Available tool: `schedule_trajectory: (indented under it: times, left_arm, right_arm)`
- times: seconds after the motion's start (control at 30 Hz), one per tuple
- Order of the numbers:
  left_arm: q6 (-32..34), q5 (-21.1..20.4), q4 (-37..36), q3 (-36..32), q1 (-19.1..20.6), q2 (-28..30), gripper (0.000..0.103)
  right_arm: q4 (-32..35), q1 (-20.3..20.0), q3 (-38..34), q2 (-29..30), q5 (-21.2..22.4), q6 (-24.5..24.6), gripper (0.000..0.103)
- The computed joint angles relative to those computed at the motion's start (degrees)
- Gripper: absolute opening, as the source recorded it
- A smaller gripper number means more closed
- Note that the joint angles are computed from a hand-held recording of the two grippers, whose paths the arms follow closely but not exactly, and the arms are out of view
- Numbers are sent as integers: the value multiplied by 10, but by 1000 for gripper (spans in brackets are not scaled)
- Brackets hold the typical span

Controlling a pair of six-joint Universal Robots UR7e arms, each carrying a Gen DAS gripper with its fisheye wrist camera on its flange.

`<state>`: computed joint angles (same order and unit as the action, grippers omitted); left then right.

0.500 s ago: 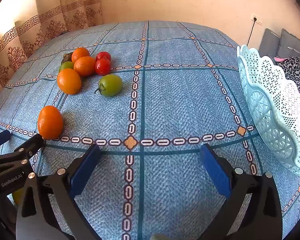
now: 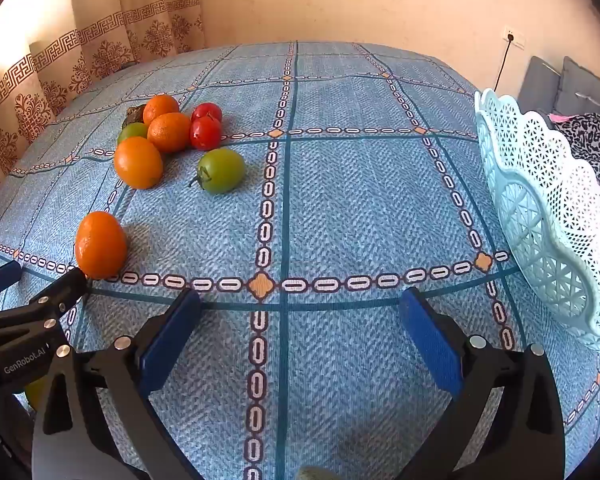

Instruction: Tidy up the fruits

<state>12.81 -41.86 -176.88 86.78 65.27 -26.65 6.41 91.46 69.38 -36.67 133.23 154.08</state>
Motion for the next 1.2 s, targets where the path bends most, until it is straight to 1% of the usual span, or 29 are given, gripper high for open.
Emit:
schedule_trajectory:
  times: [0.7,0.93,1.2]
  left_arm:
    - [1,1,0,0,0,0,98]
    - [3,1,1,-2,0,0,98]
    - [3,-14,7,-1,5,-8,98]
  right_arm:
    - [4,1,-5,3,3,1,101]
    - [7,-2,-5,1,-4,3,101]
    - [3,2,-5,2,3,-1,101]
